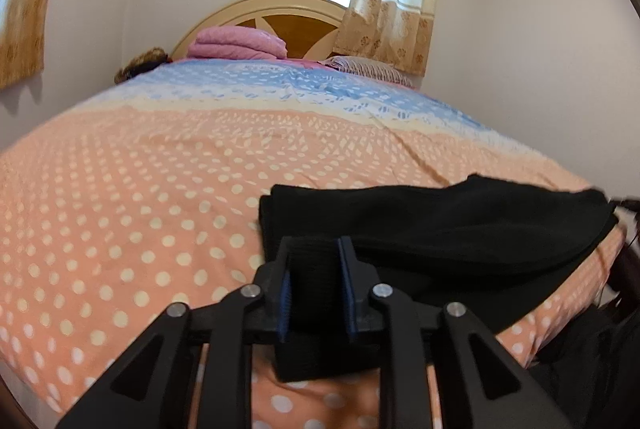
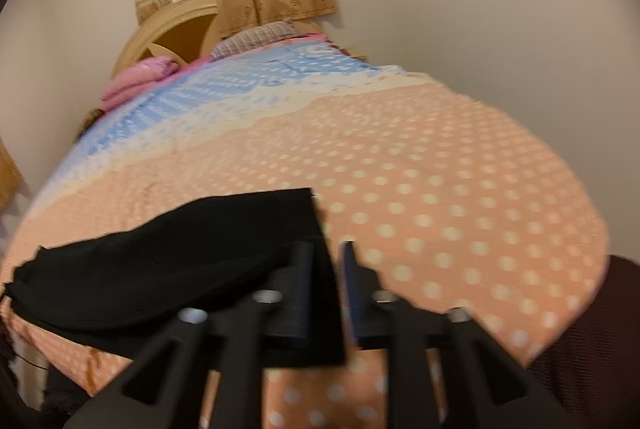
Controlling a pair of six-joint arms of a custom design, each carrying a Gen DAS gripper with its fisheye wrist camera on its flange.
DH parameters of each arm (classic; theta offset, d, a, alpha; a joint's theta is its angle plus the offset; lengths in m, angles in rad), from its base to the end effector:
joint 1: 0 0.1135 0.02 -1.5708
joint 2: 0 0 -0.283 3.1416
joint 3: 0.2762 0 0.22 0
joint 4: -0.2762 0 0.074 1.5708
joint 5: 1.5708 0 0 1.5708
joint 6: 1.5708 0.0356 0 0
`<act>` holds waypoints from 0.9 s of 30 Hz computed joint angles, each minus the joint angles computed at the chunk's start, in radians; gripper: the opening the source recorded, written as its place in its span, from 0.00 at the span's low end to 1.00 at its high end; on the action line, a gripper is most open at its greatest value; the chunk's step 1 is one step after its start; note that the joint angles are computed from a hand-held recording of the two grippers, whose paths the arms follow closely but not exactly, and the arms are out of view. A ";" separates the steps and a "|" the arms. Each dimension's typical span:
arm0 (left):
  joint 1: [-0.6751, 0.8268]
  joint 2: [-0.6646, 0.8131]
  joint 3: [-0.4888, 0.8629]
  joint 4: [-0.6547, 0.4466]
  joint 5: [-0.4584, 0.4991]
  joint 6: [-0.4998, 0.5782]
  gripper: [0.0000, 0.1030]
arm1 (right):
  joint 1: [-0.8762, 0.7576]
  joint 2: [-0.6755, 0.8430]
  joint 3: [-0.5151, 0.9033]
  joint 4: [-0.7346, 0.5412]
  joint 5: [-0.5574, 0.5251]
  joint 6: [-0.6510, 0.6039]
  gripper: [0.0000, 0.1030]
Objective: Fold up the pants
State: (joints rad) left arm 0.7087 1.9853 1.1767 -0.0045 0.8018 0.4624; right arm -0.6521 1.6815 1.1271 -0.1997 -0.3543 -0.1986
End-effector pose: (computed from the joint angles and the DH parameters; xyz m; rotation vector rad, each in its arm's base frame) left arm 0.3138 0.2353 0.1891 0.0929 2.1105 -0.2776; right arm 0.2786 -0.1972 0.2608 0.3377 2.2430 -0.0350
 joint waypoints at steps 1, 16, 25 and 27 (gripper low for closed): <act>0.004 -0.005 -0.008 0.002 -0.003 0.019 0.25 | 0.002 -0.029 -0.018 0.002 0.000 -0.005 0.39; 0.081 -0.062 -0.042 -0.036 -0.046 0.199 0.35 | 0.551 -0.178 -0.269 0.105 0.180 -0.148 0.49; 0.190 -0.035 -0.030 -0.059 -0.016 0.141 0.35 | 0.727 -0.128 -0.225 0.080 0.208 -0.072 0.49; 0.197 -0.057 -0.050 -0.063 0.032 0.102 0.35 | 0.810 -0.105 -0.187 0.052 0.222 -0.060 0.49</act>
